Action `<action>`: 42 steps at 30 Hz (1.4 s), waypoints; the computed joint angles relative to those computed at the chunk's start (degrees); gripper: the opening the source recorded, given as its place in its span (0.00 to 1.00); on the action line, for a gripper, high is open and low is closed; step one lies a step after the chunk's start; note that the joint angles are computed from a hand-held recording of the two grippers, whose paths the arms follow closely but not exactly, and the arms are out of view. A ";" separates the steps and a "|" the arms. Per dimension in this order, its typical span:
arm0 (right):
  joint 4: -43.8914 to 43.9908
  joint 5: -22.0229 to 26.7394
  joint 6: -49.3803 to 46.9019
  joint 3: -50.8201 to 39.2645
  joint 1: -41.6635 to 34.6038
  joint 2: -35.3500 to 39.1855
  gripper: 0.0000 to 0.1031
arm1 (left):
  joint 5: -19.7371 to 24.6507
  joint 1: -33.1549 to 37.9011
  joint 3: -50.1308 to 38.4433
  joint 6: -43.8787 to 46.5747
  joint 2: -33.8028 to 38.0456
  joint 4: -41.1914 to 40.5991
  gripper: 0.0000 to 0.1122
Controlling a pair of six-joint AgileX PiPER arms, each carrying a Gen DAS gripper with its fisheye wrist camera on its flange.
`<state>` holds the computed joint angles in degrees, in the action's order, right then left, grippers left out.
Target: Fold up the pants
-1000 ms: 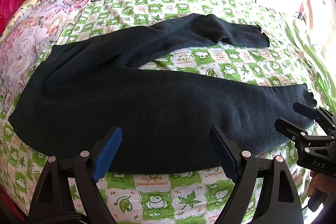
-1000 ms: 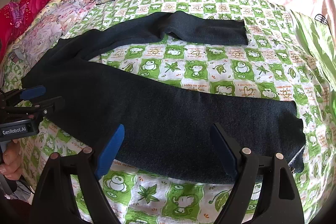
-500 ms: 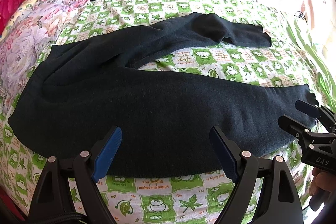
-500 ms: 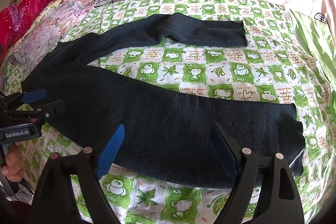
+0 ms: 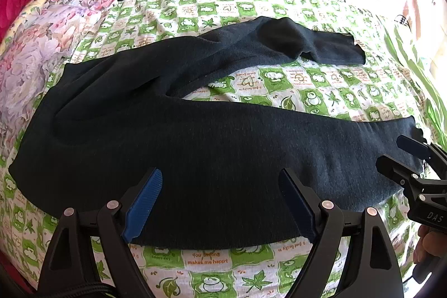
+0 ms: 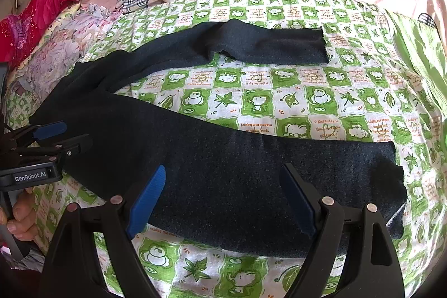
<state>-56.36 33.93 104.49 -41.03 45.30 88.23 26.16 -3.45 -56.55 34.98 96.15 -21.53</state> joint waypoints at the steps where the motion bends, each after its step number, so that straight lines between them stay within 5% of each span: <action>1: -1.43 0.10 1.27 0.26 -0.05 -0.05 0.82 | 0.11 -0.12 -0.38 -0.36 0.27 0.46 0.77; 6: -4.16 -0.37 2.16 0.65 -2.51 -0.93 0.82 | 1.13 -1.82 -3.93 -5.34 2.54 6.70 0.77; 27: 15.49 -10.58 -35.38 -11.43 -32.01 1.96 0.81 | 13.01 -8.64 -39.79 -18.34 22.50 24.48 0.76; 37: 36.81 -13.20 -61.09 -20.84 -44.95 10.40 0.81 | 25.62 -11.77 -66.47 -19.19 38.89 28.92 0.76; 42: 45.09 -12.64 -70.02 -24.68 -49.26 14.72 0.81 | 35.66 -12.85 -84.96 -17.40 49.53 28.32 0.76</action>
